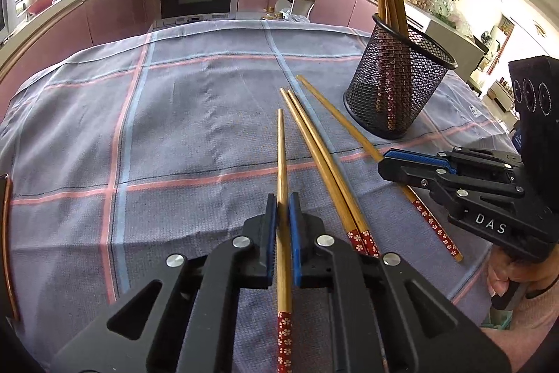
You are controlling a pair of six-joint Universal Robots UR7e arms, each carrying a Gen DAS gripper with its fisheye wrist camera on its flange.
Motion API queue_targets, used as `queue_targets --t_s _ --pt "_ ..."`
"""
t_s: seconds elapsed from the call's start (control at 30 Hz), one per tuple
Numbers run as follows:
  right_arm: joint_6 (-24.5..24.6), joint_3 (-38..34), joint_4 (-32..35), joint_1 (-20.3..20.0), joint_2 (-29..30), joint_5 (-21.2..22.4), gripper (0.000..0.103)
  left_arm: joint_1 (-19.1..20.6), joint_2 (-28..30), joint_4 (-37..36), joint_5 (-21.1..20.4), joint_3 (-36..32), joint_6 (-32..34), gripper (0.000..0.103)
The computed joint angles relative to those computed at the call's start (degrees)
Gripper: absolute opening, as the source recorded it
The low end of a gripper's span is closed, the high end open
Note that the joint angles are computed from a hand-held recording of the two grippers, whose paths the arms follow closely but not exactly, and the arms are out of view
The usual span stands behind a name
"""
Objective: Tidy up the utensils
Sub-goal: 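Close the left tool on one chopstick while the right tool closes on another, then lift both chopsticks upright and lower them into the mesh holder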
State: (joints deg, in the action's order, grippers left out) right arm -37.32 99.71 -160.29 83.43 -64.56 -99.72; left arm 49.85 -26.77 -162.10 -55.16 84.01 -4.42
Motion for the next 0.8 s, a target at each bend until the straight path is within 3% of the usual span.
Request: queue_targets --t_s 0.2,0.8 --pt "-2.34 0.56 2.20 0.38 -0.80 1.65 0.006 -0.31 -0.94 -0.73 -3.08 1.34 1.85 0.008" --pt "-3.24 -1.70 3.89 1.24 2.24 -2.28 0.008 0.58 0.36 4.46 -4.53 -1.48 2.53 0.010"
